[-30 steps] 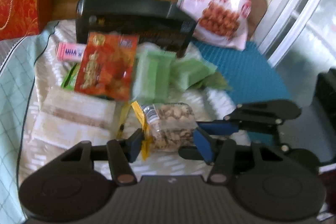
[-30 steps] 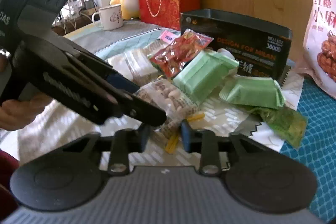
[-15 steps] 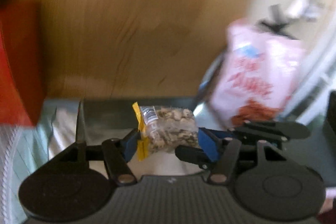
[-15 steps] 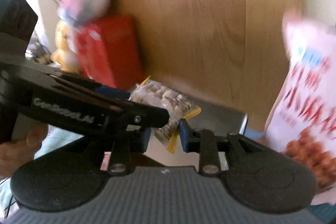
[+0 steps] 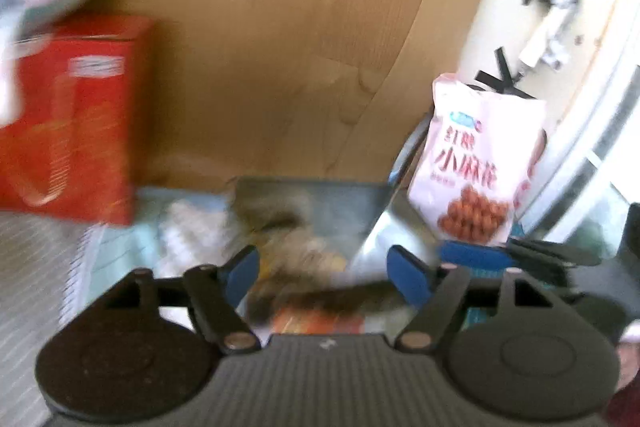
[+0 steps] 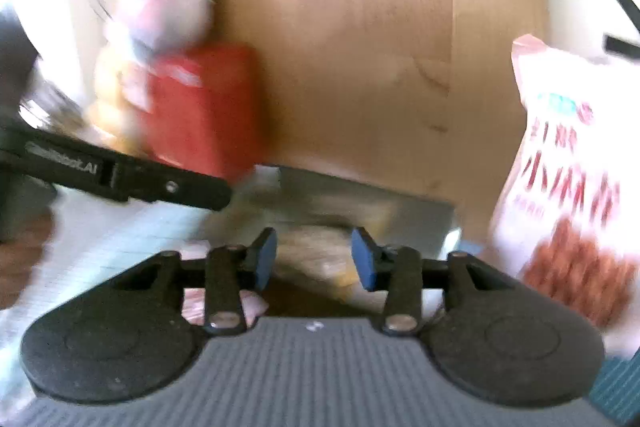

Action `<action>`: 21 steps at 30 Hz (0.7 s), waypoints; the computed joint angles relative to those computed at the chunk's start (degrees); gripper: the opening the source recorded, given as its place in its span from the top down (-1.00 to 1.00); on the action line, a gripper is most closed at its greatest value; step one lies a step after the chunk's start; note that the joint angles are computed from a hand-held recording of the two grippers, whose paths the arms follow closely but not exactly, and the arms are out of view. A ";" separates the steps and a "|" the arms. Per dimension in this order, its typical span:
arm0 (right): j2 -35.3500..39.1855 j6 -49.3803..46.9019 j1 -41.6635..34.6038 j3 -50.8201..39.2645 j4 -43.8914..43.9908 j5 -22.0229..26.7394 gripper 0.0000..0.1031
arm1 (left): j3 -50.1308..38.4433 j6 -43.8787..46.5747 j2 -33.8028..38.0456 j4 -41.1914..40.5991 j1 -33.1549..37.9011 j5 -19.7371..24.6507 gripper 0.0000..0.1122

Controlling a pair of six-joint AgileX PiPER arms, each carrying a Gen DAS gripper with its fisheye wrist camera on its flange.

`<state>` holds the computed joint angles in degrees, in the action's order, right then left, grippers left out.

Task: Organize snacks
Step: 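Carry the pistachio bag with the left tool into the black tray, release, then grasp the clear pastry bag with orange print using the left tool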

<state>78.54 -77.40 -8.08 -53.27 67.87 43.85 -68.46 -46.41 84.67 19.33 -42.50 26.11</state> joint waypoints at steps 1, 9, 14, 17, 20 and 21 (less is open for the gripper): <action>-3.26 -2.80 -3.83 4.69 2.73 5.73 0.05 | 5.16 -5.73 -3.72 5.73 -1.50 -0.06 -0.30; -11.27 -2.95 14.96 25.04 0.94 -4.77 -0.05 | 25.50 -18.19 -12.53 6.70 -4.44 -4.76 0.02; -12.48 1.36 29.73 25.48 2.58 -19.73 0.37 | 27.91 -22.68 -12.40 5.93 -6.94 -7.68 0.18; -14.12 8.88 26.37 23.84 -6.41 -15.74 0.51 | 28.23 -30.59 -14.20 13.00 -13.51 -4.33 0.19; -17.29 9.60 15.88 22.68 -10.88 -1.54 0.53 | 30.27 -32.33 -17.97 13.25 -18.50 -3.40 0.19; -18.12 9.71 11.49 22.37 -11.99 4.19 0.54 | 30.30 -29.51 -19.30 9.72 -19.56 -2.77 0.19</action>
